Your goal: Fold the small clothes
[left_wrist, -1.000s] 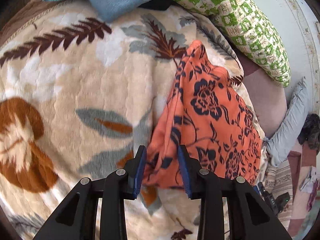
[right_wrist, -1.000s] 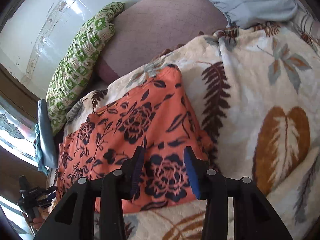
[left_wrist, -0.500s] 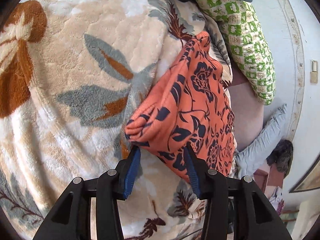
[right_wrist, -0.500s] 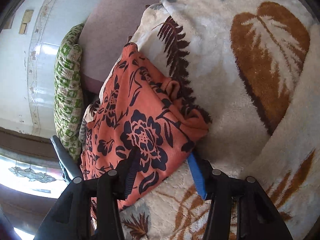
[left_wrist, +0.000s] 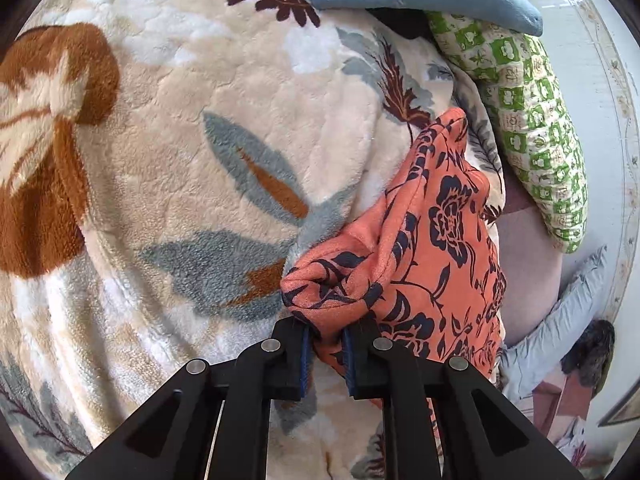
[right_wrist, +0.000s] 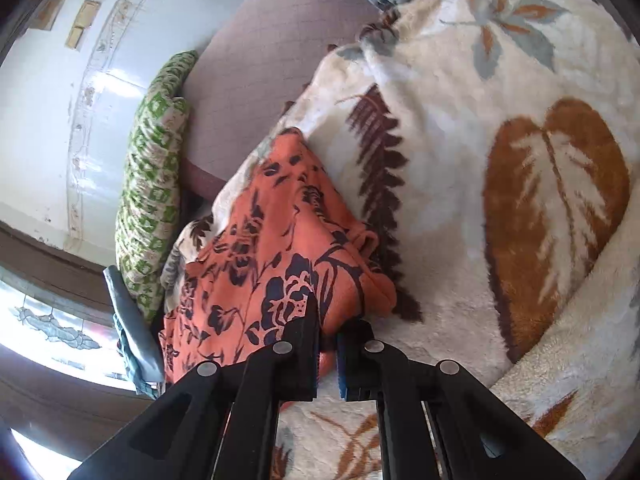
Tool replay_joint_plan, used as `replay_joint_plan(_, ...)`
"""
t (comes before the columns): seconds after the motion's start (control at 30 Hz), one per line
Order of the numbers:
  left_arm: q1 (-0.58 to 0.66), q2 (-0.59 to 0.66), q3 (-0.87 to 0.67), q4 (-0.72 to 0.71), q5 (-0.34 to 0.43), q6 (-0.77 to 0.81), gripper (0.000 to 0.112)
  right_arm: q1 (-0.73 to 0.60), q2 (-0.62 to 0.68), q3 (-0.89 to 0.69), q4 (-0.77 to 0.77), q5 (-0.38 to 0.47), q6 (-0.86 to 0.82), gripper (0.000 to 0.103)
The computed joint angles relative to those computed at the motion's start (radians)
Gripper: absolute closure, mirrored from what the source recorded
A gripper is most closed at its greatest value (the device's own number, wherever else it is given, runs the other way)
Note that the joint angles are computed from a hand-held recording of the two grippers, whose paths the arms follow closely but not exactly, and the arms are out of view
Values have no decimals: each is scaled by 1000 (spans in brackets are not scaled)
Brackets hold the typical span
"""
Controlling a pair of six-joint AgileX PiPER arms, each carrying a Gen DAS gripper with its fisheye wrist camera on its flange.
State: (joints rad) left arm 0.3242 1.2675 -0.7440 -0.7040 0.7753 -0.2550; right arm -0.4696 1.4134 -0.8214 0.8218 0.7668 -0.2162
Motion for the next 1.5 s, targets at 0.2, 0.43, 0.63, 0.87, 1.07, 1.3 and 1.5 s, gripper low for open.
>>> replay_joint_plan(0.2, 111, -27, 11, -89, 99, 71, 98, -31, -4, 54, 12, 2, -24, 93)
replay_joint_plan(0.43, 106, -152, -111, 137, 180, -95, 94, 18, -184, 50, -231, 26, 246, 71)
replay_joint_plan(0.63, 59, -69, -242, 153, 202, -71, 66, 251, -252, -23, -439, 56, 400, 62)
replay_joint_plan(0.87, 0, 229, -459, 75, 231, 119, 64, 791, -81, -210, -748, 60, 625, 48)
replay_joint_plan(1.07, 33, 322, -527, 78, 261, 282, 63, 1133, 183, -459, -891, 57, 628, 41)
replay_joint_plan(1.3, 159, 311, -507, 19, 301, 395, 63, 1356, 433, -687, -1088, 63, 661, 41)
replay_joint_plan(1.5, 228, 318, -485, -34, 329, 454, 63, 1458, 561, -799, -1249, 147, 691, 41)
